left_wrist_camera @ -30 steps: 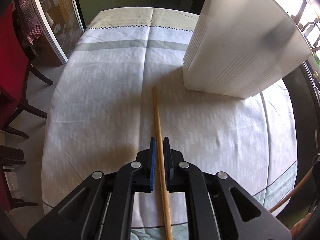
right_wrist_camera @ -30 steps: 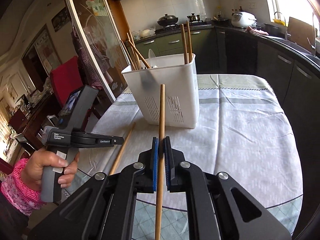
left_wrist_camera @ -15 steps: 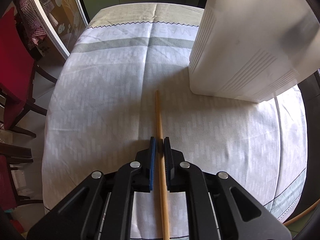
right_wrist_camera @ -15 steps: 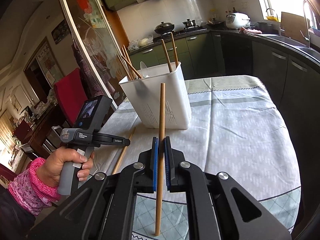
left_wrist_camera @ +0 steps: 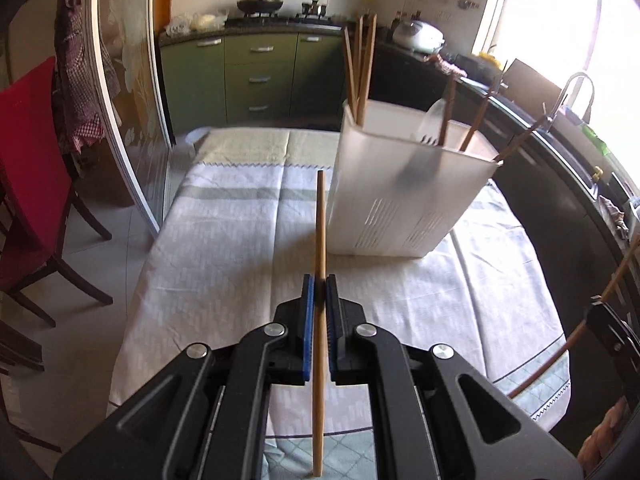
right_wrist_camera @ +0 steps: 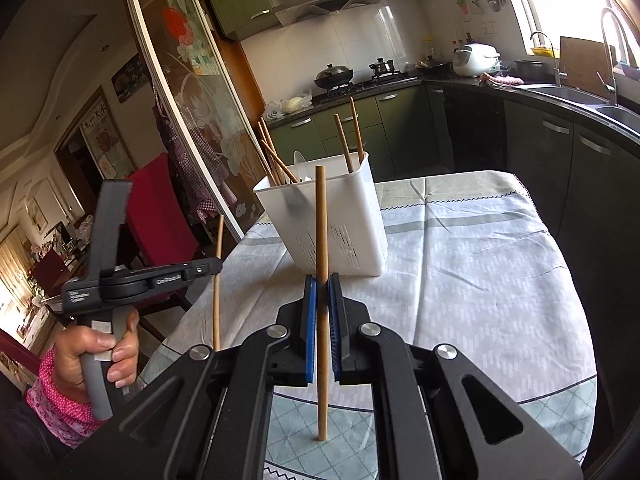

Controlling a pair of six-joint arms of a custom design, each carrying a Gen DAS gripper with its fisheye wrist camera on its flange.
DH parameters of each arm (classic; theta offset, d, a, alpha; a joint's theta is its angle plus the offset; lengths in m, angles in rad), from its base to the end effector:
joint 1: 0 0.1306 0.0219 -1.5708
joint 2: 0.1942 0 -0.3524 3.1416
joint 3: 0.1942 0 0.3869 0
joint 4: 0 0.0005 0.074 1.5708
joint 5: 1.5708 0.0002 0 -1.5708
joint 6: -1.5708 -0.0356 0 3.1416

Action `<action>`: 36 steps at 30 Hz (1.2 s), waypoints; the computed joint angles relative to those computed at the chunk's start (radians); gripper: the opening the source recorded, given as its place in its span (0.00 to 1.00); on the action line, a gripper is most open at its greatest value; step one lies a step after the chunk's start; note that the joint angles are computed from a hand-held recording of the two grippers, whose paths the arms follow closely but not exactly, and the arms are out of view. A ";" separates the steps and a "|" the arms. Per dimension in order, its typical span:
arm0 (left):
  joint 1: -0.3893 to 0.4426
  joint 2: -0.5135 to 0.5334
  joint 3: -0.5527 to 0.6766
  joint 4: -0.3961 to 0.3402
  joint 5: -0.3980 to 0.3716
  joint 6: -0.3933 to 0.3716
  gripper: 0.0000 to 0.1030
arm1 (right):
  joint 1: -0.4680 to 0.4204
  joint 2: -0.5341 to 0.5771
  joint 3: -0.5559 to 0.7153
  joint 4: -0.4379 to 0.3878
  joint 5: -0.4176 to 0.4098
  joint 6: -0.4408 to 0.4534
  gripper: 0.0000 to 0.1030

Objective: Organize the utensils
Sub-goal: 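Raise both chopsticks upright, lower them into the white holder, open both grippers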

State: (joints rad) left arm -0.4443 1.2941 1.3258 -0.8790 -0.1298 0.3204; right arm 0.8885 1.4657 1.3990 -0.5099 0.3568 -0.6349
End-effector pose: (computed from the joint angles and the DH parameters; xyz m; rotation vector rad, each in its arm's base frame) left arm 0.4097 -0.1905 0.4120 0.0903 2.4162 -0.1955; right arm 0.3437 0.4026 0.3971 -0.0630 2.1507 0.5224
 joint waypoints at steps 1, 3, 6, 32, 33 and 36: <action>-0.013 -0.039 -0.031 0.028 -0.010 -0.004 0.05 | 0.002 0.000 0.000 -0.001 0.005 0.003 0.07; -0.042 -0.108 -0.085 0.079 -0.042 -0.021 0.05 | 0.009 0.000 0.005 -0.006 0.020 0.008 0.07; -0.089 -0.179 -0.140 0.138 -0.094 -0.048 0.05 | 0.024 0.001 0.009 -0.013 0.044 0.014 0.07; -0.090 -0.172 0.034 0.148 -0.084 -0.176 0.05 | -0.001 -0.009 0.163 0.139 0.149 0.222 0.07; -0.082 -0.155 0.064 0.152 -0.082 -0.184 0.05 | -0.003 0.002 0.185 0.174 0.160 0.250 0.07; -0.063 -0.108 0.137 0.198 -0.098 -0.205 0.05 | -0.010 0.055 0.260 0.281 0.213 0.356 0.07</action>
State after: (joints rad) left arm -0.5075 1.1863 1.4630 -0.6812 -0.2277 0.1151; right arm 0.8783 1.5210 1.6585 -0.2289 0.5695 -0.2793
